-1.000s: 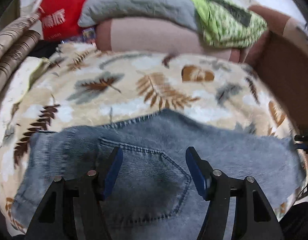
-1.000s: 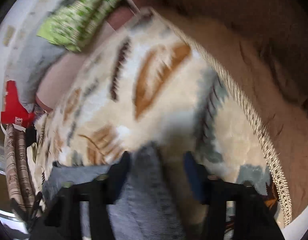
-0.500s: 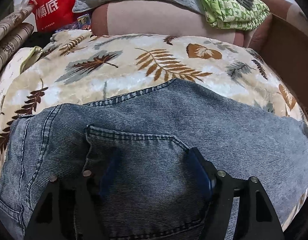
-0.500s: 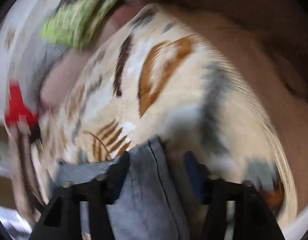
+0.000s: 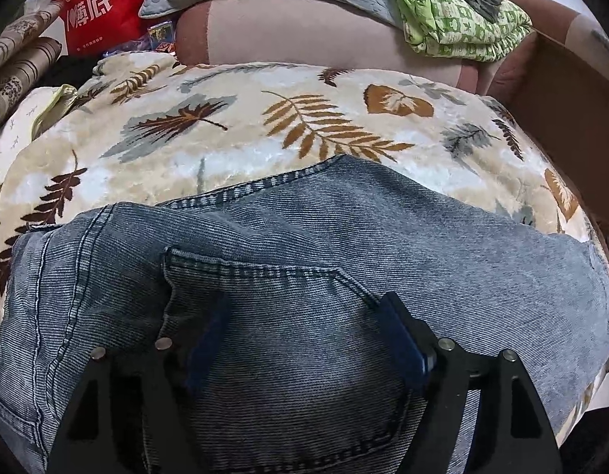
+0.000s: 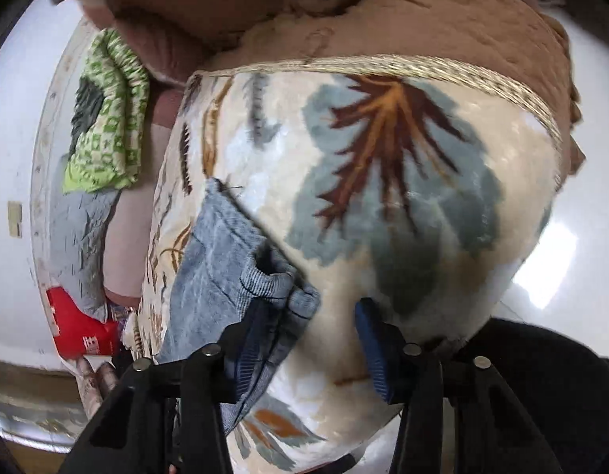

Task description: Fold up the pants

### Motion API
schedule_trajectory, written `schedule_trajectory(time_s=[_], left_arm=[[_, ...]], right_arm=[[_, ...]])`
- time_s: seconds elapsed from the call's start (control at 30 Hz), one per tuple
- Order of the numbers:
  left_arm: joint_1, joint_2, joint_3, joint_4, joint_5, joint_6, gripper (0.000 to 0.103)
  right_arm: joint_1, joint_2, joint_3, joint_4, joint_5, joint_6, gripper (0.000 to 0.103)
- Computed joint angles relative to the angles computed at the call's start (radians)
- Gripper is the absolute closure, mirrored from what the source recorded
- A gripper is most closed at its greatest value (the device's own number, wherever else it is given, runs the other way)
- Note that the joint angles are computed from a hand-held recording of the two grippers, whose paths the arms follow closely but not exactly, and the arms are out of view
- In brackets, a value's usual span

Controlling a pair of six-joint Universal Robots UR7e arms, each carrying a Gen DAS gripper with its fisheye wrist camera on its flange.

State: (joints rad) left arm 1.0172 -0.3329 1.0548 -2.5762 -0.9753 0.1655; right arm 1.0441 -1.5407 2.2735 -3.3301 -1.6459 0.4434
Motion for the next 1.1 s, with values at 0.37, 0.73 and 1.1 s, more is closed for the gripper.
schedule_trajectory(time_s=[0.37,0.73,1.1], left_arm=[[-0.003,0.009,0.001,-0.020,0.009,0.027,0.020],[0.001,0.007,-0.001,-0.017,-0.005,0.025,0.019],[0.000,0.007,0.000,-0.016,-0.007,0.038,0.016]], right_arm=[[0.016,0.060,-0.055,0.022,0.005,-0.047,0.064],[0.191,0.080,-0.123,0.059,-0.332,-0.247,0.094],[0.228,0.061,-0.111,0.041,-0.469,-0.261,0.089]])
